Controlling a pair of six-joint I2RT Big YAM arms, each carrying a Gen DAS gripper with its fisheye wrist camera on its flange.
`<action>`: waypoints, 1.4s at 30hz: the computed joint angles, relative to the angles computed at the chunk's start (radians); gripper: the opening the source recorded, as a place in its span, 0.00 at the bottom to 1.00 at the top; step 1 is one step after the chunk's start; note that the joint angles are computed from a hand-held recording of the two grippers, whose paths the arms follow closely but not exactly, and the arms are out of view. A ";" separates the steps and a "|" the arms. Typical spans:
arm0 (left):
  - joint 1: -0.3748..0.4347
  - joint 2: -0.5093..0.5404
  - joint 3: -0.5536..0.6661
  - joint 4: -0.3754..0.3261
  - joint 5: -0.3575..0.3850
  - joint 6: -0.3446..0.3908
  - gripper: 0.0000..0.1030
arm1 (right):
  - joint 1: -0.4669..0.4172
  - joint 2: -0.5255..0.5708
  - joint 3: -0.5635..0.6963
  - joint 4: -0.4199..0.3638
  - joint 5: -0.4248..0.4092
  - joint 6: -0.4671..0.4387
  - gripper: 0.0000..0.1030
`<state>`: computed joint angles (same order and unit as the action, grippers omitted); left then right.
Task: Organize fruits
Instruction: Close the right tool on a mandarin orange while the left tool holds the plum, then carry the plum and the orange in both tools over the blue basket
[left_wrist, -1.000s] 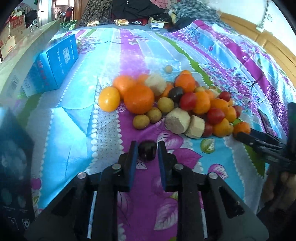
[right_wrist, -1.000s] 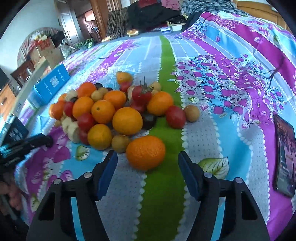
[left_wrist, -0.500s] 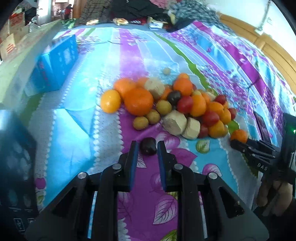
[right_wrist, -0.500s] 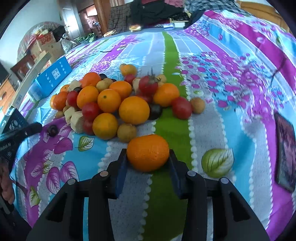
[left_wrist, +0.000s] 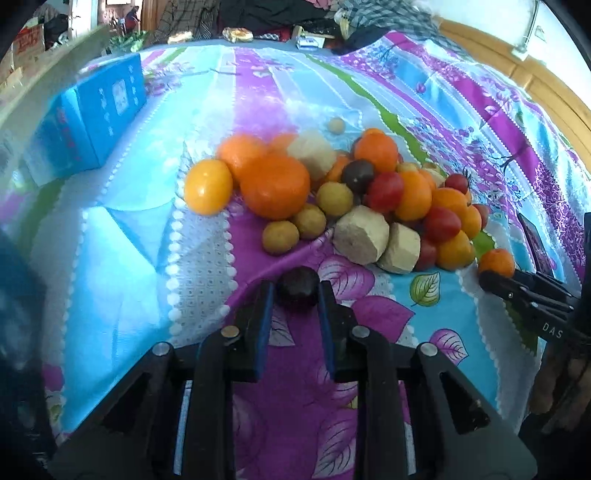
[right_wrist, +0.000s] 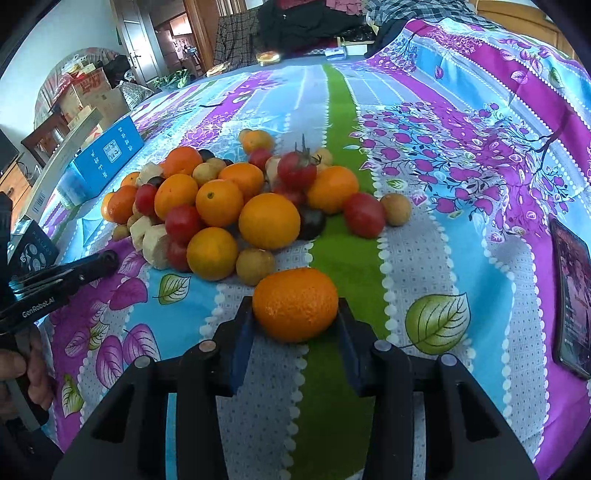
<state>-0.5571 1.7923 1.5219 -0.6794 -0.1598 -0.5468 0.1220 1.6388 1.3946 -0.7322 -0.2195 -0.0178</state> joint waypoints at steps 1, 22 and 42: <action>-0.004 0.003 0.000 0.002 -0.007 0.007 0.24 | 0.001 0.001 0.001 0.000 0.001 0.000 0.45; -0.011 -0.240 -0.020 -0.080 -0.262 0.034 0.22 | 0.110 -0.085 0.151 -0.075 0.030 0.058 0.44; 0.222 -0.730 -0.241 -0.417 -0.471 -0.200 0.22 | 0.551 0.132 0.726 -0.334 0.030 0.137 0.44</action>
<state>-0.3351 1.0627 1.2809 -1.0963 -0.6308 -0.7463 0.6728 1.7707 2.1208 -1.0667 -0.1891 0.1192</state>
